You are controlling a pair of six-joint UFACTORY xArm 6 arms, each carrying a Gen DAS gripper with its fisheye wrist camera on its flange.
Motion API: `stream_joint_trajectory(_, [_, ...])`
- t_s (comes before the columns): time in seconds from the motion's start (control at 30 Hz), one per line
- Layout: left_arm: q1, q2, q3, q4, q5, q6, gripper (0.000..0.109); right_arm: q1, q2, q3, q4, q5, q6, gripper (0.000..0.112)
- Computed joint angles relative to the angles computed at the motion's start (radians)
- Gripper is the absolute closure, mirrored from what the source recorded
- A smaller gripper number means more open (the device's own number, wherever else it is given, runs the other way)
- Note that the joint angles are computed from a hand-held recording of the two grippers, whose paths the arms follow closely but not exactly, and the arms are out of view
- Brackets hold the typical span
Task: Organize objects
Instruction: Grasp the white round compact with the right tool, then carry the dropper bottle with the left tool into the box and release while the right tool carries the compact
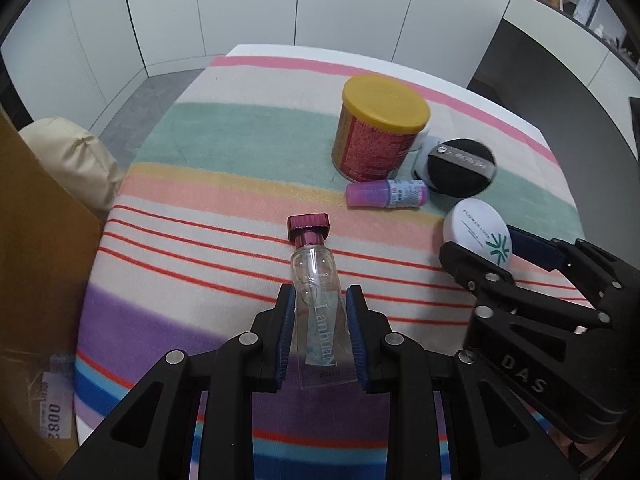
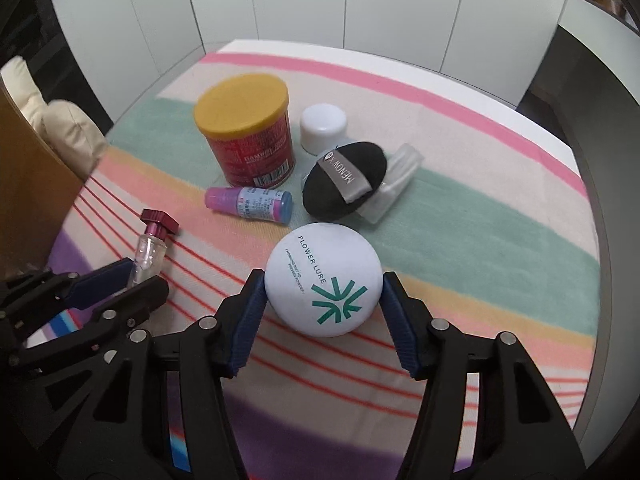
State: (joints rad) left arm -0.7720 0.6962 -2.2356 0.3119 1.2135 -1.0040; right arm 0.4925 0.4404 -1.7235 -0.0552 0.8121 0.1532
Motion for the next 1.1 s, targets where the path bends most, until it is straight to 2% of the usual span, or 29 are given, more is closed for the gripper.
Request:
stream_joint_trajectory(0.23, [-0.036,-0.011,-0.121,0.014,0.105,0.001,0.083,0.014,-0.143,0.081,0.004,0.051,0.044,0.052])
stream_joint_trajectory(0.53, [-0.105,-0.149,-0.092,0.057,0.168,-0.057,0.083,0.044,-0.369,0.168,-0.036,0.113,0.095,0.052])
stream_joint_trajectory(0.73, [-0.172,-0.087,-0.31,0.125,0.307,-0.023,0.083,0.059,-0.472,0.201,-0.056,0.17,0.104,0.052])
stream_joint_trajectory(1.03, [-0.227,-0.248,-0.093,0.19,0.247,-0.047,0.083,0.053,-0.564,0.276,-0.047,0.145,0.106,0.052])
stream_joint_trajectory(1.1, [-0.225,-0.25,-0.09,0.175,0.24,-0.042,0.083,0.047,-0.562,0.273,-0.041,0.145,0.12,0.052])
